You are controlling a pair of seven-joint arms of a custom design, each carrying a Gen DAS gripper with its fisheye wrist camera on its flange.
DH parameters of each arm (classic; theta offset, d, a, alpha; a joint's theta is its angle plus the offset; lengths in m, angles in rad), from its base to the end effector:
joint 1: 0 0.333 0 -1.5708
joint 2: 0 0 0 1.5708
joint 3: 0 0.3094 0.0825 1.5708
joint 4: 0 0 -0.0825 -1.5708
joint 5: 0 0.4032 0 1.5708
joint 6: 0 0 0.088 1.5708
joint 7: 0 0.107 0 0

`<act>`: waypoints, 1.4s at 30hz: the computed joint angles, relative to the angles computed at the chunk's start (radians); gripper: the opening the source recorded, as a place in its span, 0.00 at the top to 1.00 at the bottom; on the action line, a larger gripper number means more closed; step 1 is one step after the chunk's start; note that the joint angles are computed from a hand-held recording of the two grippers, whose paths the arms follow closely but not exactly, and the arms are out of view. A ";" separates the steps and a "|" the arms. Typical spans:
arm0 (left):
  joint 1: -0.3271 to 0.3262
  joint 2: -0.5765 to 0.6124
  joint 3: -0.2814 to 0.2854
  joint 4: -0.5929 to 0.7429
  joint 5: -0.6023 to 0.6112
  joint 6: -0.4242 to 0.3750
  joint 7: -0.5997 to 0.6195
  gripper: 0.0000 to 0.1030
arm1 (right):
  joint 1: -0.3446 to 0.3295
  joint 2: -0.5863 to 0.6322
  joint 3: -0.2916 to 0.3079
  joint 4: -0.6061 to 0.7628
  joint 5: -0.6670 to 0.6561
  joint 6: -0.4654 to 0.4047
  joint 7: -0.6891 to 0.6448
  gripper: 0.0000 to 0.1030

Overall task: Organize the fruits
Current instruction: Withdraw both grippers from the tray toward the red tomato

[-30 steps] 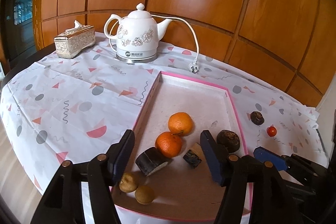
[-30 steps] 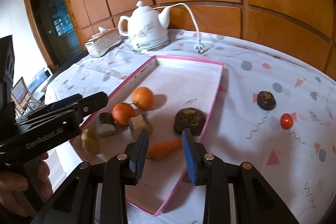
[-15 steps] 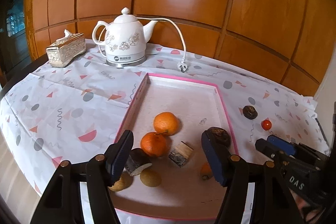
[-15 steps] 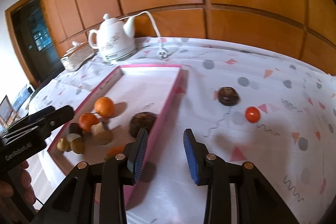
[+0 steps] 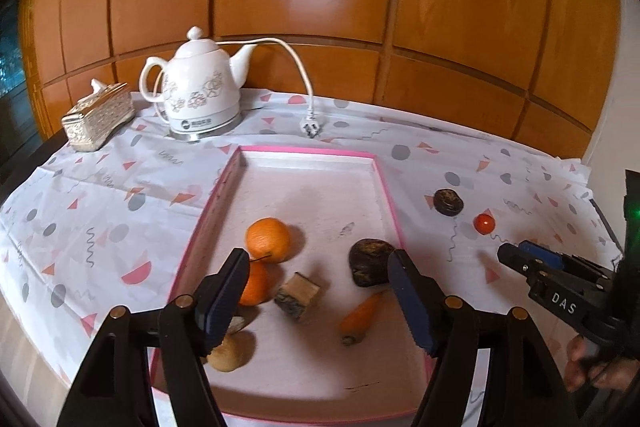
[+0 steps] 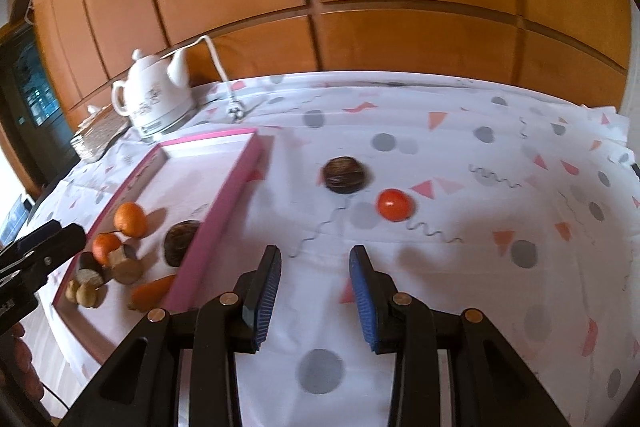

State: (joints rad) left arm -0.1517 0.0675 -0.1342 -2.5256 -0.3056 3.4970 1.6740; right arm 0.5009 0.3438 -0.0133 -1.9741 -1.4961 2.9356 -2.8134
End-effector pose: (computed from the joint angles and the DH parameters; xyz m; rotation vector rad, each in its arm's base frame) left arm 0.5068 -0.1112 0.3351 -1.6854 1.7665 -0.9294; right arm 0.5238 0.3507 0.3029 -1.6851 1.6890 -0.5758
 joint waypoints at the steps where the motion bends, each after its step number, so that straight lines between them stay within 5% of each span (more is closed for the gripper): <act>1: -0.003 0.002 -0.002 0.004 0.002 0.001 0.004 0.30 | -0.001 -0.004 -0.002 -0.007 0.003 -0.008 0.001 0.65; 15: -0.067 0.053 0.008 0.083 0.016 -0.051 0.052 0.30 | -0.049 -0.029 -0.007 -0.063 0.007 -0.028 0.047 0.65; 29: -0.210 0.112 0.103 0.168 -0.045 -0.108 0.124 0.30 | -0.074 -0.014 -0.029 -0.074 0.043 -0.006 0.026 0.65; 42: -0.261 0.156 0.157 0.217 0.024 -0.162 0.051 0.30 | -0.075 0.001 -0.049 -0.064 0.070 0.030 -0.011 0.65</act>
State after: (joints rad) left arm -0.4129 0.2234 0.0232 -2.3087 -0.2815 3.3347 1.7253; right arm 0.4256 0.3453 -0.0626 -2.0383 -1.4262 2.9655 -2.8242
